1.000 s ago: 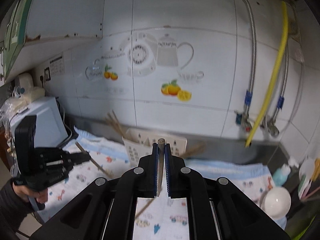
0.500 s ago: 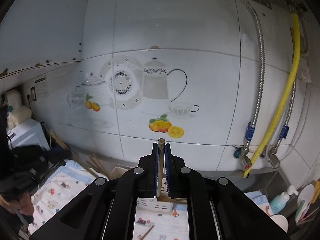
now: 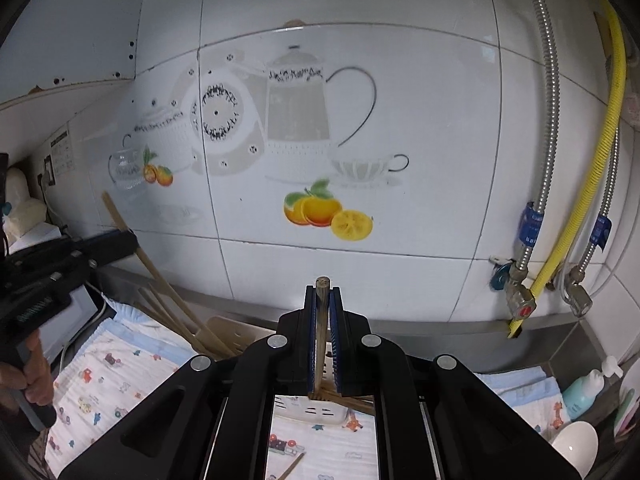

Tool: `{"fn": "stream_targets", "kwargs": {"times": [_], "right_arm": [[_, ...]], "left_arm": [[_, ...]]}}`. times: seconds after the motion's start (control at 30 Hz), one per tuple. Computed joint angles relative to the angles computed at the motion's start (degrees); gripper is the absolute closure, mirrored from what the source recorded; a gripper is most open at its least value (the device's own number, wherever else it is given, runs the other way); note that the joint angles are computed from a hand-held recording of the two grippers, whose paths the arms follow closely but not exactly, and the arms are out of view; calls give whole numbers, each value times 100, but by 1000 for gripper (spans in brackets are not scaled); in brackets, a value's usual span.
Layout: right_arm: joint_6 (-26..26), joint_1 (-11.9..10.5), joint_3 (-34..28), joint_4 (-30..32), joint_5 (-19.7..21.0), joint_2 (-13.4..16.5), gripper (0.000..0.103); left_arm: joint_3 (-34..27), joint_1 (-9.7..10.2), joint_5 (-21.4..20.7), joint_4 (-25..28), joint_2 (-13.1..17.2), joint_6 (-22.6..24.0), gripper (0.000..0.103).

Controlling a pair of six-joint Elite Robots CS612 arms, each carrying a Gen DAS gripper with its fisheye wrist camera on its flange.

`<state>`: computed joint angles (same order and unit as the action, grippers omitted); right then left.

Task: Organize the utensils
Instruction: 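Lift both held chopsticks and lower them upright into the beige holder, then open both grippers to release the chopsticks and pull back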

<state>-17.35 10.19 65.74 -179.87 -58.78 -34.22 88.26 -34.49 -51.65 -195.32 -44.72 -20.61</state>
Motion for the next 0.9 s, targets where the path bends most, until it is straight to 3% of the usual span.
{"fn": "stream_targets", "kwargs": {"times": [0.23, 0.4, 0.63, 0.77, 0.9], "right_arm": [[-11, -4, 32, 19, -1, -7, 96], [35, -41, 235, -142, 61, -120, 83], [-46, -178, 958, -310, 335, -491, 82], [-201, -282, 1549, -335, 577, -740, 82], [-416, -348, 2111, -404, 700, -953, 79]], "left_arm": [[2, 55, -132, 199, 48, -223, 97], [72, 34, -162, 91, 8, -287, 95], [433, -157, -1, -198, -169, -307, 93], [759, -327, 166, -272, -283, -398, 85], [1132, -485, 323, -276, -399, -697, 85]]}}
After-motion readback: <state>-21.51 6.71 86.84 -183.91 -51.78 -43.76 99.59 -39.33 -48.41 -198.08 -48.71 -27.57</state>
